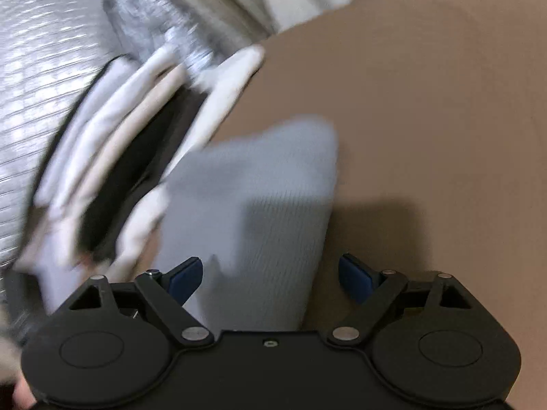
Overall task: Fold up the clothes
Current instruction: 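Grasp the folded grey shirt with the right gripper while the left gripper grasps its other end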
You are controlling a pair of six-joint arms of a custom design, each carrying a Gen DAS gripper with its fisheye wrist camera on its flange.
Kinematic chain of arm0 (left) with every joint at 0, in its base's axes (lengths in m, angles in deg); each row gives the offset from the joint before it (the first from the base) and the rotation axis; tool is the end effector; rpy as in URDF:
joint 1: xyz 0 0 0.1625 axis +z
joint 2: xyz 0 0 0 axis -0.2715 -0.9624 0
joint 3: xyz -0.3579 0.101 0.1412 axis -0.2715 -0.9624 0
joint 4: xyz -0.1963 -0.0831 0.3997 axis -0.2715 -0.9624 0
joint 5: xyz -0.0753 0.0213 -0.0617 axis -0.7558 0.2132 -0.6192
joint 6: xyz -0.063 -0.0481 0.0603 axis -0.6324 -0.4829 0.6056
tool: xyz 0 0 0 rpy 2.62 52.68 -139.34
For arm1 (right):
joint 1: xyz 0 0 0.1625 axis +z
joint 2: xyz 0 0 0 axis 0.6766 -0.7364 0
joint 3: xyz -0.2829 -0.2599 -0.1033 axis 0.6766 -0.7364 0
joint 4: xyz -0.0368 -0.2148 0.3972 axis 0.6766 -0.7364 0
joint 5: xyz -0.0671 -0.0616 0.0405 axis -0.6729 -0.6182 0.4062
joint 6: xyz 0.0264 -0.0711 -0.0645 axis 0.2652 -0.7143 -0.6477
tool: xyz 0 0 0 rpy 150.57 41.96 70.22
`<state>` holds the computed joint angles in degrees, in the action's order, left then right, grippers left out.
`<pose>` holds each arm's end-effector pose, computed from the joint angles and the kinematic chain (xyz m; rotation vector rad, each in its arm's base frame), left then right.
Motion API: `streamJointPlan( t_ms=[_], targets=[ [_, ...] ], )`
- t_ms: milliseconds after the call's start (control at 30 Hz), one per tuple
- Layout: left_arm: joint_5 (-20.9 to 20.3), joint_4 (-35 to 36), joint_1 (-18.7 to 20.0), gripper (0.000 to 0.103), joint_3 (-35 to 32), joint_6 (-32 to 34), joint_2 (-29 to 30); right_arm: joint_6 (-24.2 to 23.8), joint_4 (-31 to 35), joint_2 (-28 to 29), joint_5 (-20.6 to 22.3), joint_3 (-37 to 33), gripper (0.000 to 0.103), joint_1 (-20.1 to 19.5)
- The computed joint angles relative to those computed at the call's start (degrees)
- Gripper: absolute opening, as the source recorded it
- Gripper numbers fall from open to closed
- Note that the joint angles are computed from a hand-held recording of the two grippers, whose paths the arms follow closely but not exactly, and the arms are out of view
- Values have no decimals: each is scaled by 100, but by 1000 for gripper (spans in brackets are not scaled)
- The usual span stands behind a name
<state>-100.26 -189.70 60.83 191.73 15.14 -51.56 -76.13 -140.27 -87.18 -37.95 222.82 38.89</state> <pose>-0.1154 -0.3954 0.0729 0.1553 2.6016 -0.8042 0.0825 -0.4283 0.0975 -0.2240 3.0187 -0.7924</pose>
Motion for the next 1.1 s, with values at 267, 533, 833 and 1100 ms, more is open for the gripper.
streamJointPlan(
  t_ms=[267,533,833,1100],
  targets=[
    [266,129,-154,86,18,210,-155,132,-48,65,518,591,40,-147],
    [883,-747,-1683,87,1149,1268,-1266,1524,881,-313,568,156,29,333],
    [592,-1851,-2297,89,1241,2798,-218,2890,2331,-372,663,-867,30,850],
    [1462,-2101,-2703,85,947,3019,1179,3198,2709,-304,395,-1159,30,1072]
  ],
)
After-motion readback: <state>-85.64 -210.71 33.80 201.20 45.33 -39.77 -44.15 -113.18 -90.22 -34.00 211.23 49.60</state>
